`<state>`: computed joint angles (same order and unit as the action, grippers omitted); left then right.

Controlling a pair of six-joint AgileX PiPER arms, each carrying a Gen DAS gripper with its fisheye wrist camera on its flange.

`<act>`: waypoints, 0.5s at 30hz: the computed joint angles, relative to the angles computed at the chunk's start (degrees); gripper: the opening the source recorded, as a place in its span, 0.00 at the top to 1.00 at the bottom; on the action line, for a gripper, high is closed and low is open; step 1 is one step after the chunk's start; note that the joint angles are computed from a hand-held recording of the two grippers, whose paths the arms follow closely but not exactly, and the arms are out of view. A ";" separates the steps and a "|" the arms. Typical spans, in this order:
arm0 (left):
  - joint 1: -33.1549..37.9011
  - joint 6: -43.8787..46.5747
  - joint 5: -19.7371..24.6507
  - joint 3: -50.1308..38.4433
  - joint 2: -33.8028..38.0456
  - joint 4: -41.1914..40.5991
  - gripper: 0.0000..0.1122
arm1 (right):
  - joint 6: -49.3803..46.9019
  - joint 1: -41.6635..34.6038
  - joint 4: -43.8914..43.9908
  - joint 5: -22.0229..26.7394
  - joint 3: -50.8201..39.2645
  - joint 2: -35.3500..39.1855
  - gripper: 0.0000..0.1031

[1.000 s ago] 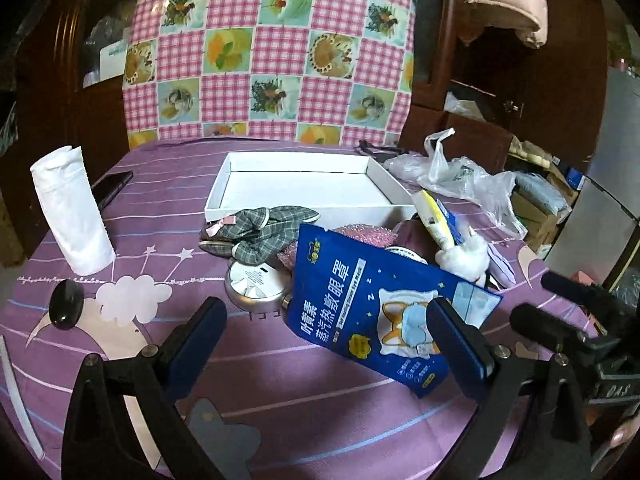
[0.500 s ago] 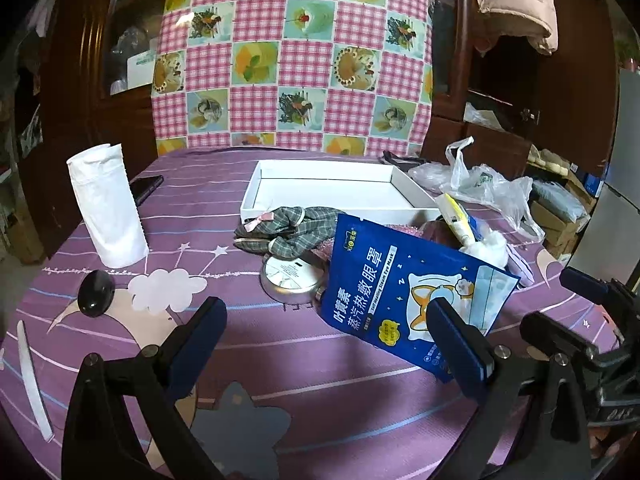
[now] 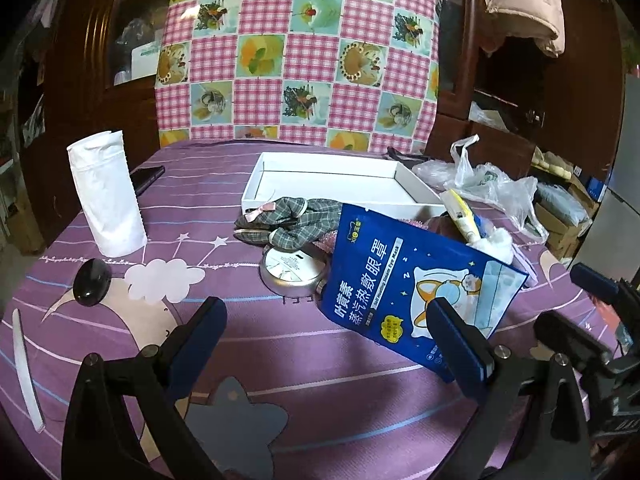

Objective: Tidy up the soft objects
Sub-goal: 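Move both grippers toward the blue eye-mask bag and nearby items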

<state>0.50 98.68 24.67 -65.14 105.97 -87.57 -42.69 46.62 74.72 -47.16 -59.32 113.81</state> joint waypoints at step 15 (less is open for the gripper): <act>0.76 -0.17 0.94 -0.58 0.85 -1.45 0.10 | 23.77 -8.40 -24.46 13.21 4.66 -2.35 0.20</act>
<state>1.26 98.51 25.61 -65.72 106.82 -89.01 -18.92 38.21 50.26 -33.96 -54.67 111.46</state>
